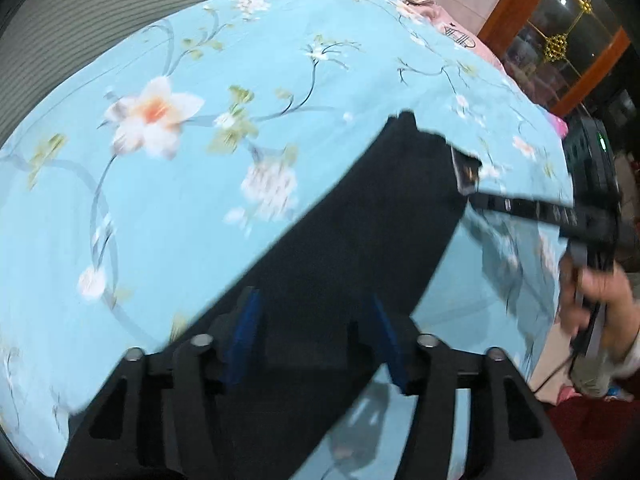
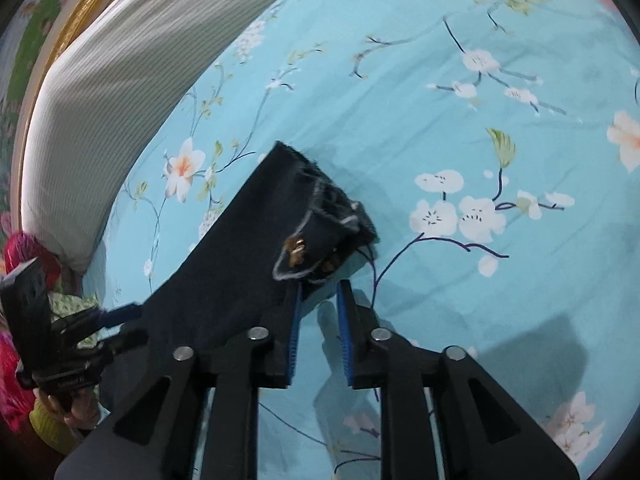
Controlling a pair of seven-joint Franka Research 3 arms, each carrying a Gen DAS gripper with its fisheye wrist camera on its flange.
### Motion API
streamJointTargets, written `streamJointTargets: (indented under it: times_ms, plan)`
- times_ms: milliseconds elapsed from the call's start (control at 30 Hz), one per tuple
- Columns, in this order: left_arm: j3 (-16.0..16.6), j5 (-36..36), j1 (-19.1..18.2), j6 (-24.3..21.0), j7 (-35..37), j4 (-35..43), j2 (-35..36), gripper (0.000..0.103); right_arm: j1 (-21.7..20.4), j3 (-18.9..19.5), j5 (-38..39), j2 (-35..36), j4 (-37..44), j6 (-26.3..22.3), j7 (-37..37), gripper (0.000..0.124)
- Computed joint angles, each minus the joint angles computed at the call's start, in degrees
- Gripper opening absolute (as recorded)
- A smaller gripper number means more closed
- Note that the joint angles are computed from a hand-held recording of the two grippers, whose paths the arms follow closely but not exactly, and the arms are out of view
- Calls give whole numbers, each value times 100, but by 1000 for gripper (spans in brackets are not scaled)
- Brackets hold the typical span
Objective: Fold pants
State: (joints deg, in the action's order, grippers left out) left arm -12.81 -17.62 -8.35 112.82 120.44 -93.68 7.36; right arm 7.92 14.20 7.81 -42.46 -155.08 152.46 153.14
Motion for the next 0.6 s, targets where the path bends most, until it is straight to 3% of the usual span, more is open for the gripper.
streamJointTargets:
  times_ms: [33,100,233,367,467,600]
  plan:
    - [-43,41,-63,-70,-104,190,172,66,12,-26,39,-1,-67,137,7,38]
    - [-126,80,-162,-224,-270,683,588,68,13,-53,97,-6,-183,379,11,46]
    - [-304,506,-452,-673,-680,1841,1534,69,245,-254,510,51,-448,1115,-32,46]
    - [-408,883,-727,-1144,-773,2947,2335,69,455,-317,832,-113,-620,1493,-148,46]
    - [-449,1037,-879,-1386,-722,3447,2697,69,535,-310,944,-170,-667,1586,-289,54]
    - [-438,1188,-1103,-1769,-789,4179,3216,69,586,-459,1108,126,-622,1693,-507,55]
